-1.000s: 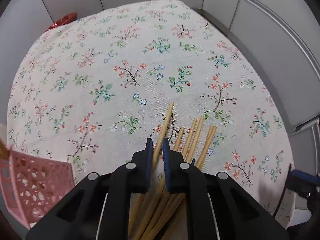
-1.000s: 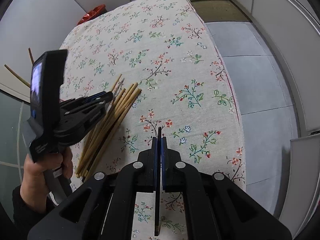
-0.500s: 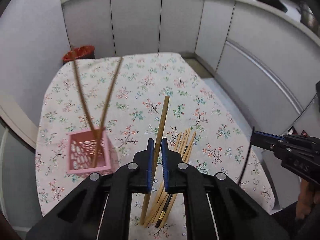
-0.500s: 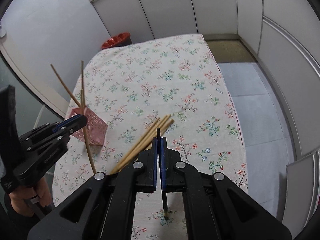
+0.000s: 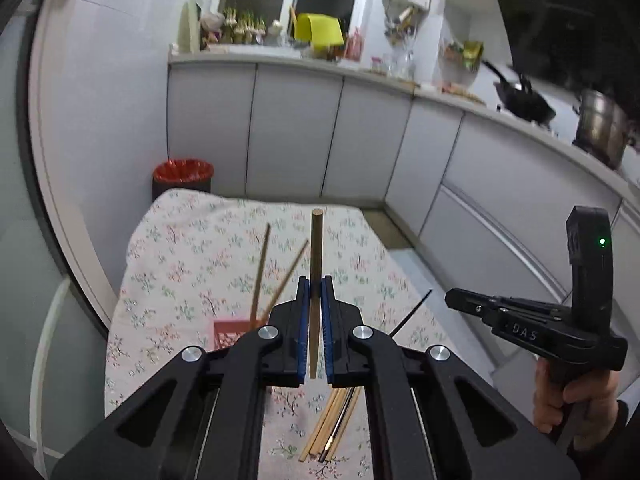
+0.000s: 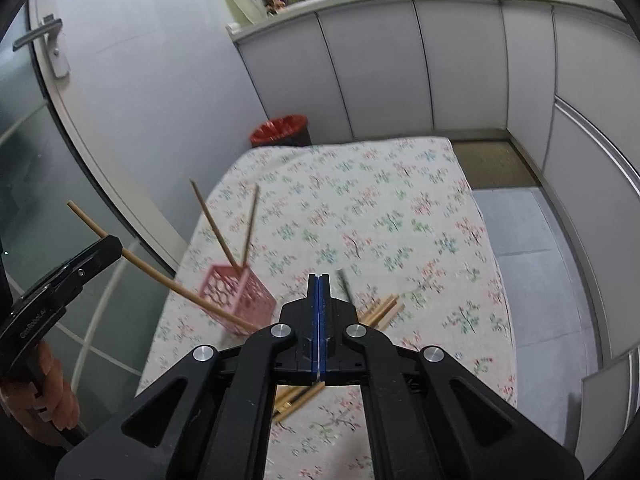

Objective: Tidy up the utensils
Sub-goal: 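Carry the chopstick in the left tool over the basket while the right tool carries the brush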

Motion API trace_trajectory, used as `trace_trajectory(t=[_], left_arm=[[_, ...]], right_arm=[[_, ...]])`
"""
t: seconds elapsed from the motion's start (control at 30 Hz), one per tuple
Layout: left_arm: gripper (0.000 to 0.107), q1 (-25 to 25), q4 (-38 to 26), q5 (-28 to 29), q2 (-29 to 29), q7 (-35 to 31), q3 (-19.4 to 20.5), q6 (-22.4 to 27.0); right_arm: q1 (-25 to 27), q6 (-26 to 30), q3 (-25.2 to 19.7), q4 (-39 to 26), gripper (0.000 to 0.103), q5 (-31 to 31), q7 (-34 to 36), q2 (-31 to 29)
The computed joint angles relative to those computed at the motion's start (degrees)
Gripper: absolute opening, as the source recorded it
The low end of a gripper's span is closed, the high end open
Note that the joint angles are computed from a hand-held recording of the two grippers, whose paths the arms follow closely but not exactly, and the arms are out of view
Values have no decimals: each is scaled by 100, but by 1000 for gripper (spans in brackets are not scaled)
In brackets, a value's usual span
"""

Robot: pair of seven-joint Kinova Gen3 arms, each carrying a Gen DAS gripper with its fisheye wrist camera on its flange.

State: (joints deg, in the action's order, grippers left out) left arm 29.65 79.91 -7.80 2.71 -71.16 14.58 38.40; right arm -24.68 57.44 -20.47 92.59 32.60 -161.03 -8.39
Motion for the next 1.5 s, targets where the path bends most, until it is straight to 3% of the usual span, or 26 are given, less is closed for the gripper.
trace_trajectory(t=[0.1, 0.23, 0.3, 0.37, 0.67, 0.87, 1.1, 1.17, 1.2, 1.3, 1.37, 1.5], left_arm=[[6, 23, 128, -231, -139, 208, -77, -243], [6, -215, 70, 362, -189, -242, -54, -91], [6, -301, 30, 706, -150, -543, -72, 43], [6, -341, -41, 915, -71, -731, -66, 261], [6, -290, 5, 785, 126, -684, -97, 347], [6, -172, -44, 461, 272, -560, -130, 451], [6, -249, -166, 679, 420, -753, -181, 636], [6, -246, -190, 694, 445, -743, -197, 676], [6, -253, -190, 713, 448, -741, -205, 678], [6, -288, -184, 821, 424, -768, -212, 686], [6, -323, -194, 921, 411, -802, -210, 696], [6, -382, -99, 1030, 298, -867, -216, 580]], right_arm=[[-49, 62, -114, -176, 0, 321, -87, 83], [-124, 187, 192, -357, 2, 119, 213, 258], [16, 252, 378, -343, 39, -121, 230, 331], [159, 279, 662, -363, 46, -479, 478, 456], [842, 232, 1572, -665, 35, -1944, 1666, 1577], [987, 232, 1859, -1010, 34, -2277, 1791, 2368], [1078, 267, 1977, -1222, 28, -2458, 1857, 2903], [844, 241, 2117, -1214, 21, -2174, 1740, 2947], [746, 367, 2139, -1287, 10, -2007, 1685, 2983], [590, 302, 2179, -1185, 8, -1829, 1593, 2889], [772, -58, 2050, -913, 4, -1991, 1477, 2670], [543, -217, 2042, -648, 4, -1691, 1172, 2108]])
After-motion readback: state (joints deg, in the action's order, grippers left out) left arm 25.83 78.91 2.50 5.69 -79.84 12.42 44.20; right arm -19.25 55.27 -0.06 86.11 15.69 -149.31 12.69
